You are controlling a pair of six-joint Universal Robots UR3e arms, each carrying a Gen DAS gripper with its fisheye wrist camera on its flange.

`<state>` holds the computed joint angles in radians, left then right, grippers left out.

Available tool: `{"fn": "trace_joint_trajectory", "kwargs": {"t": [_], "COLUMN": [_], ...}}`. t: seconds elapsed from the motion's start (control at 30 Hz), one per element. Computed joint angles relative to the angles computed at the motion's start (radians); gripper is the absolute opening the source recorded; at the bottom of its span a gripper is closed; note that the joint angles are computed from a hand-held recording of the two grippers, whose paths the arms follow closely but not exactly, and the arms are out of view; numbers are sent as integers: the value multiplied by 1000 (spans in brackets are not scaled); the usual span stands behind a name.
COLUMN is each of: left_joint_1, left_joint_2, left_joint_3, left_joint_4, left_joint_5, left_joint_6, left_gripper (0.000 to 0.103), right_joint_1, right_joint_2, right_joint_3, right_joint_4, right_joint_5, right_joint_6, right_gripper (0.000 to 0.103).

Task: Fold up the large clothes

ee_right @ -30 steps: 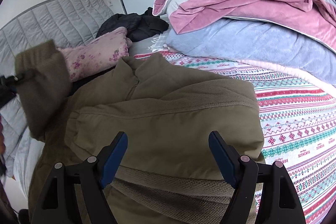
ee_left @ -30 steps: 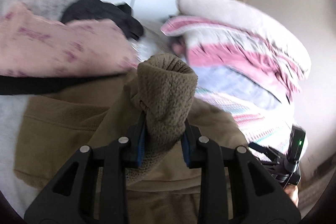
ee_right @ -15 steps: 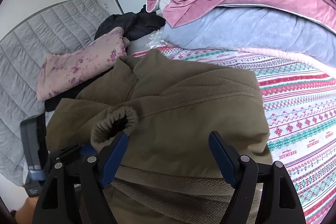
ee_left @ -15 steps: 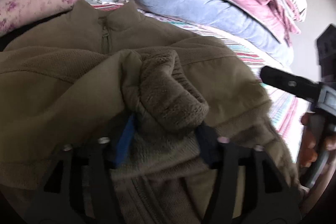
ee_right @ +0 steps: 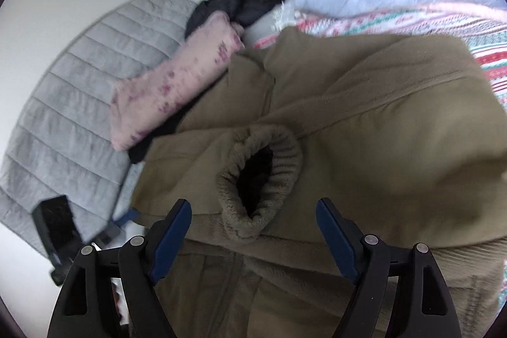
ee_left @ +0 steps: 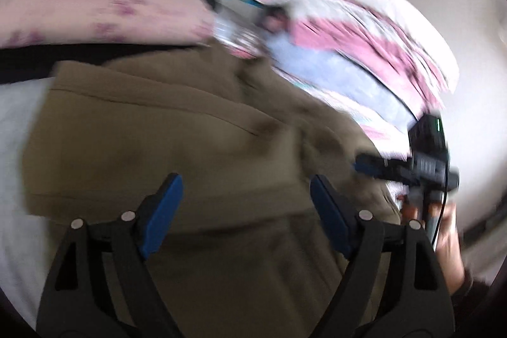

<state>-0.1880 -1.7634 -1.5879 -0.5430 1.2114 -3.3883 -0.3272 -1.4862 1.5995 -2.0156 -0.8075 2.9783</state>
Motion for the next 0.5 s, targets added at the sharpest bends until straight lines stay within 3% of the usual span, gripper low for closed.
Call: {"fn": "trace_joint_trajectory", "kwargs": {"t": [0.07,0.13,0.17,0.2,0.27,0.4,0.5], "left_joint_1": [58,107,137,152,210,255,243], "left_joint_2": [33,60,72,78,102,104,91], "left_joint_3": [-45,-97,-121,-134,-187,-231,-233], "left_joint_4": [36,79,91,100,139,206,205], "left_joint_5": [12,40,56,60,32,-37,-58], "left_joint_6": [-10,-8,-10,-13,-31,-46,-27], "left_gripper": [83,83,83,82,77,61,60], "right_joint_1": [57,116,135,138,125,61,10], "right_joint_2": [71,117,139,156,150,67,0], "right_joint_3": [-29,-30,-52,-78,-100,-113,-116], "right_joint_4": [-42,-172,-196,-185,-195,-262,-236], "right_joint_5": [-25,-84,-101,-91,-62,28,23], "right_joint_6": [52,125,148,155,176,174,113], "right_gripper": [82,75,49,32,26,24,24]}}
